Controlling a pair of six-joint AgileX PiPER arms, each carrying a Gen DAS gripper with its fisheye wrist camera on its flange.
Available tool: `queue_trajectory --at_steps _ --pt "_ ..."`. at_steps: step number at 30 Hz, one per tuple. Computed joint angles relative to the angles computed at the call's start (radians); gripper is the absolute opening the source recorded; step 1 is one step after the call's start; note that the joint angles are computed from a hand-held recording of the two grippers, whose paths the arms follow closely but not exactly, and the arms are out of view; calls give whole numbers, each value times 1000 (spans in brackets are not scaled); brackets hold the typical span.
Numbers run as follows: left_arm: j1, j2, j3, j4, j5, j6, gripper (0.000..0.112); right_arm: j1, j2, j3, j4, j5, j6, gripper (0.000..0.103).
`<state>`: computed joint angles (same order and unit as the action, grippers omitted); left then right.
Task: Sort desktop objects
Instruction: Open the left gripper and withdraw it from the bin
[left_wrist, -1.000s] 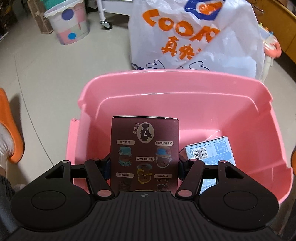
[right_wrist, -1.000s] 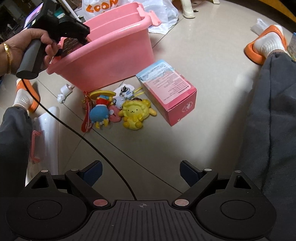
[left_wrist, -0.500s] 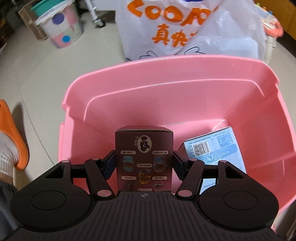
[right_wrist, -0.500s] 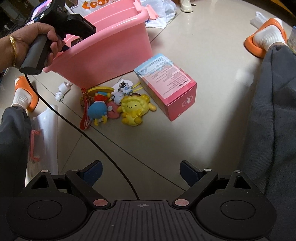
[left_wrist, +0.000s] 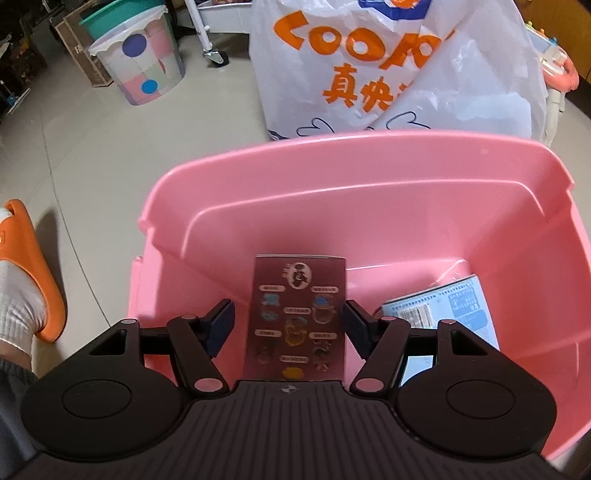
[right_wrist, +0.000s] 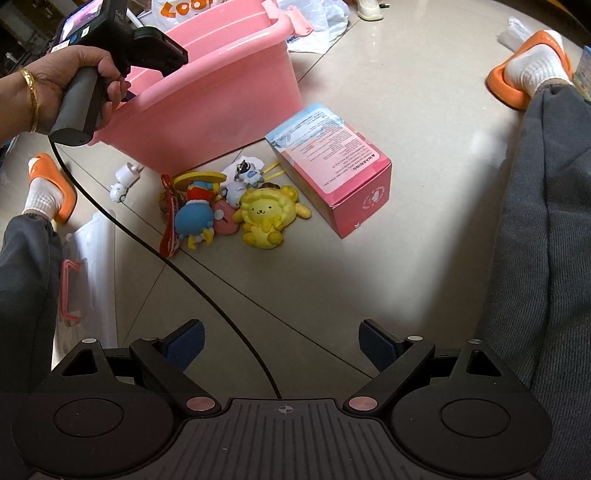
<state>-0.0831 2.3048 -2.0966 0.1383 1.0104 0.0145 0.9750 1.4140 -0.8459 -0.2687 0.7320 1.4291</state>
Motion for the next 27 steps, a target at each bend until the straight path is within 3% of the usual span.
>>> queue_trajectory --at_steps 4,7,17,27 --pt "23 -43 44 -27 -38 5 66 3 1 -3 -12 0 9 89" --pt "40 -99 101 -52 -65 25 72 9 2 -10 -23 5 12 89" --pt "70 -385 369 -101 -120 91 80 62 10 -47 -98 42 47 89" --pt "171 -705 616 -233 -88 254 81 138 21 -104 -169 158 97 89"
